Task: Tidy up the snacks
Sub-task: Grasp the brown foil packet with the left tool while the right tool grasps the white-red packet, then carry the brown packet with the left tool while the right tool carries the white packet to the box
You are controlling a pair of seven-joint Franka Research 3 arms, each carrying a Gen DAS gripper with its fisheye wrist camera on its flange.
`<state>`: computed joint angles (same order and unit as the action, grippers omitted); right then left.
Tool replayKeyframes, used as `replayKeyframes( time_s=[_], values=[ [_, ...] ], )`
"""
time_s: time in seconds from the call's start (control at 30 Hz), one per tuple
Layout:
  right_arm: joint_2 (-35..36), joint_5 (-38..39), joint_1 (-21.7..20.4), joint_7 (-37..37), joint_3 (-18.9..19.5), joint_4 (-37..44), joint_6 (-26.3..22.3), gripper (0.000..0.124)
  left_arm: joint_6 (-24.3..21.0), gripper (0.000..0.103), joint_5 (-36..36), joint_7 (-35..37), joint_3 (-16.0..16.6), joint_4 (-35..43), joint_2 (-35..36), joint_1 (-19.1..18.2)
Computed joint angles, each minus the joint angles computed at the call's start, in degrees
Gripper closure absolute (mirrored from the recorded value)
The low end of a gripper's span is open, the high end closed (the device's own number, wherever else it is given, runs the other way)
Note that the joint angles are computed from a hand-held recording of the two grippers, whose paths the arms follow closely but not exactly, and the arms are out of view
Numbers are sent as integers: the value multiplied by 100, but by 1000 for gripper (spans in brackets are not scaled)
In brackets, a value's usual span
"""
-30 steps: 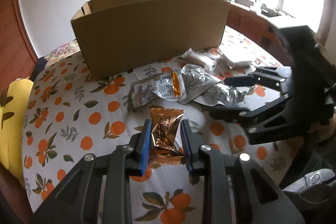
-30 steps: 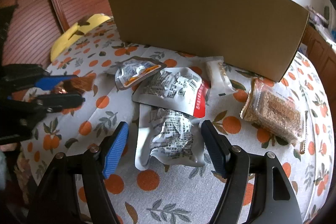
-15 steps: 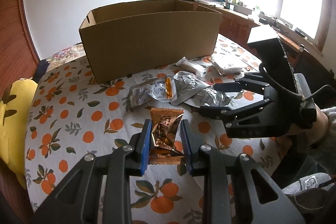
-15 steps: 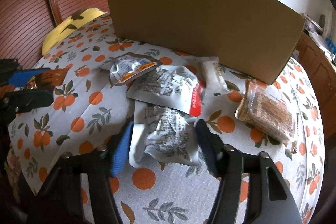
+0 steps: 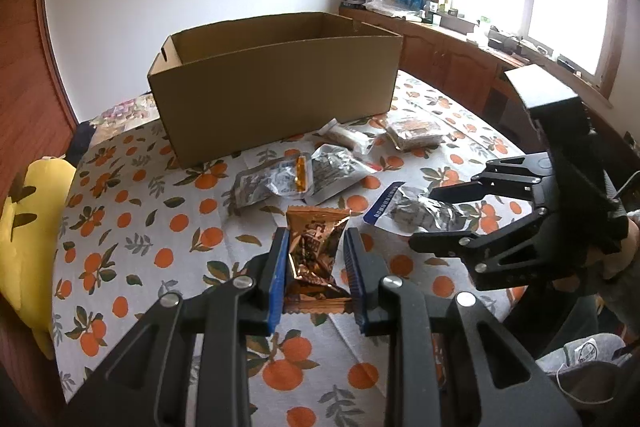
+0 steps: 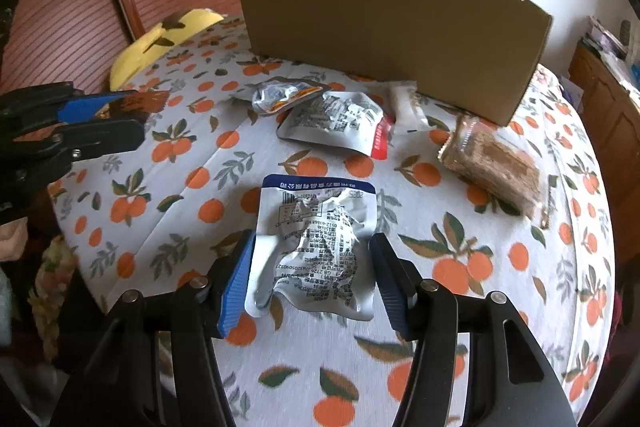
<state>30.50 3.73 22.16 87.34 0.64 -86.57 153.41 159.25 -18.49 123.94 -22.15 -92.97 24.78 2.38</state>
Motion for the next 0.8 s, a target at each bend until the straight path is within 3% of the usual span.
replayKeyframes(
  time_s=[0.47,0.8],
  values=[
    [-772,78,-80,-40,40,-814,639,66,356,77,-164,-13,-119,-66,-234,-1],
    [-921,41,-167,-106,-9,-657,746,65,336,77,50,-75,-138,788,187,-88]
  ],
)
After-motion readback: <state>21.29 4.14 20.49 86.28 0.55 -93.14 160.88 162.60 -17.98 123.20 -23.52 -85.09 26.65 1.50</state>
